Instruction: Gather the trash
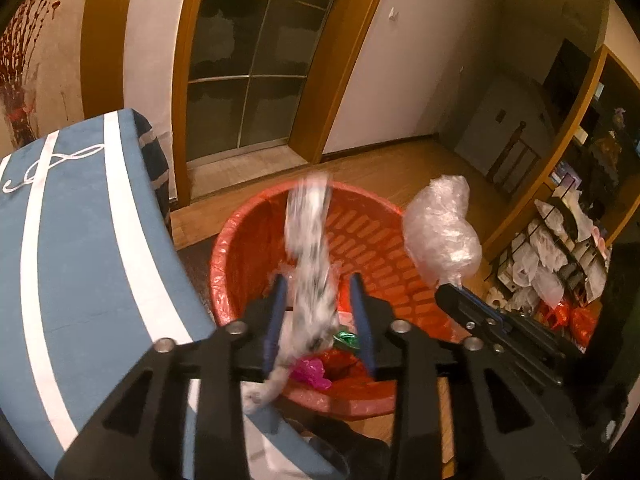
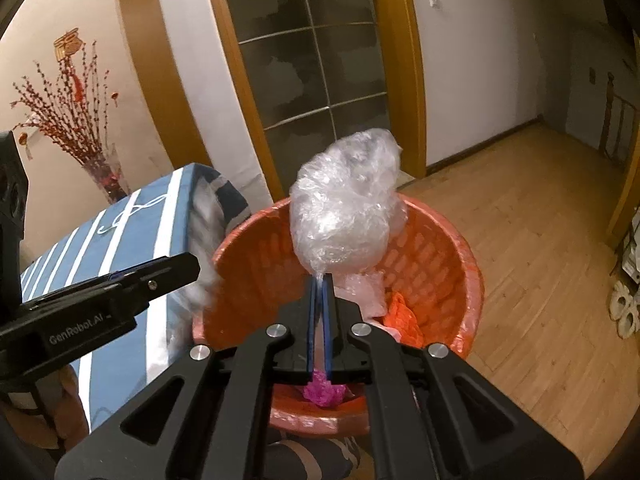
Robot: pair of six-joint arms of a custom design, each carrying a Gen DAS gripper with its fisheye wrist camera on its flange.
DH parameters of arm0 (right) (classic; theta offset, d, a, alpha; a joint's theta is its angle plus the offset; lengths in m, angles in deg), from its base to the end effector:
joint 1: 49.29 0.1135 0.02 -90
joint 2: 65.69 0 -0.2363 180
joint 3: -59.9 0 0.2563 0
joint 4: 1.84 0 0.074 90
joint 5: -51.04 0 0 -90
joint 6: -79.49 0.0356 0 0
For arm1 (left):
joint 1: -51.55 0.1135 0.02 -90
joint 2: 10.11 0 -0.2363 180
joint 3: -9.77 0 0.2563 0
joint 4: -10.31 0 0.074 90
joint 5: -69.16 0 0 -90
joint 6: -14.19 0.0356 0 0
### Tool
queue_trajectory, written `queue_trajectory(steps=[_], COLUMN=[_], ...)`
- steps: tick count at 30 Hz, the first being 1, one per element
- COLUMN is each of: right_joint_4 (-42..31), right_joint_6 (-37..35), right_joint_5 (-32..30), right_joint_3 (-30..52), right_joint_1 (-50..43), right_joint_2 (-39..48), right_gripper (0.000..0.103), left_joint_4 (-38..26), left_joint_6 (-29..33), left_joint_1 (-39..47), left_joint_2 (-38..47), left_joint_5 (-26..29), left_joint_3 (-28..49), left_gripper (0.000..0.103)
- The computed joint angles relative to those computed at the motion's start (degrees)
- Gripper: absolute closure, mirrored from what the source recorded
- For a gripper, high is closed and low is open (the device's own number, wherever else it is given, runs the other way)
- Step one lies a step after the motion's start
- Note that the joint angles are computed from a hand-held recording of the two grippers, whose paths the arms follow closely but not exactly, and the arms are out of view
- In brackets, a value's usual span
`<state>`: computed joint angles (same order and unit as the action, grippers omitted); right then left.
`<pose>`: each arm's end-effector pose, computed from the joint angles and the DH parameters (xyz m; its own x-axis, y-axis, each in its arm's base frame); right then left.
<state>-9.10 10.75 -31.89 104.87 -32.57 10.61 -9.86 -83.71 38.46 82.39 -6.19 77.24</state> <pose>0.2583 0.0730 0.1416 -0.6268 0.1874 -0.7563 0.0364 0.9766 0.2119 0.3281 -0.0855 0.1642 -0.7385 0.0352 -0.6733 0.2940 0.9155 -0.2746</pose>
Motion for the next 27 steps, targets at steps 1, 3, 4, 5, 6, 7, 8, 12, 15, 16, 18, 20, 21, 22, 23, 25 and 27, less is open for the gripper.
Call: queue_trajectory(steps=[1,3,4,5,6,7,8,12,15,16,18,20,21,22,23,25,27], right_joint_4=[-0.13,-0.28,-0.23,-0.38,-0.66,-0.94,-1.16,-2.17,-3.39,-3.82,-4.89,-6.38,-7.13,-7.76,-8.41,-9.95,-12.12], right_joint_6=[0.15,0.34,0.33,0.35,0.4,0.57,0.73,0.82,1.15,1.38,2.07,2.77,3.09,3.31,3.72,5.29,7.35], right_joint_5=[0.17,0.61,0.91,1.49,1.82,2.08,2.25,3.39,5.44,6.52,8.78,11.2,12.7,14.3,16.48,22.36,26.17], right_joint_3=[-0.06,-1.0,-1.31,-1.63,-1.81,-2.08,-2.38,-3.51,-4.96,-5.44,-6.64,-7.94,-8.41,-8.68,-8.96,-9.37,-9.75], right_joint_1=[-0.06,-0.11,-0.08,0.19,0.36,0.5,0.56,1.53,3.73,4.82,7.34,10.37,11.77,13.08,14.82,19.27,23.19], right_joint_2=[-0.01,-1.15,-1.58,-2.24,-2.8,-3.54,-4.32,-7.86,-11.97,-13.33,-16.57,-20.14,-21.45,-22.37,-23.22,-24.77,-26.5], right_gripper=[0.085,0.069,0.064,0.062,0.059,0.053,0.05,0.034,0.02,0.016,0.012,0.01,0.008,0.006,0.005,0.005,0.005], left_joint_4=[0.06,0.22,0.07,0.06,0.09,0.1,0.35,1.18,1.23,1.02,-0.07,-1.91,-2.67,-4.23,-5.77,-9.05,-12.66], left_joint_6=[-0.13,-0.34,-0.23,-0.18,-0.26,-0.11,0.07,0.9,1.96,2.21,2.64,3.11,3.54,3.53,3.46,3.19,2.98], left_joint_1=[0.03,0.29,0.67,1.15,1.39,2.05,2.53,3.92,5.25,5.51,6.0,6.65,7.37,7.39,7.46,7.54,7.26], left_joint_2=[0.71,1.04,0.97,0.77,0.36,-0.49,-1.57,-8.91,-17.91,-20.51,-27.05,-34.83,-37.96,-42.36,-46.34,-53.69,-60.49], left_joint_5=[-0.19,-0.52,-0.69,-0.78,-0.91,-1.07,-1.48,-3.79,-6.08,-6.82,-8.46,-10.79,-11.68,-13.68,-15.27,-18.52,-21.39], left_joint_3=[0.27,0.09,-0.05,-0.46,-0.97,-1.76,-2.78,-8.5,-14.42,-16.01,-19.6,-23.5,-25.07,-26.92,-28.53,-30.98,-32.99], left_gripper=[0.064,0.058,0.058,0.057,0.055,0.053,0.05,0.036,0.026,0.024,0.017,0.012,0.009,0.008,0.006,0.004,0.004])
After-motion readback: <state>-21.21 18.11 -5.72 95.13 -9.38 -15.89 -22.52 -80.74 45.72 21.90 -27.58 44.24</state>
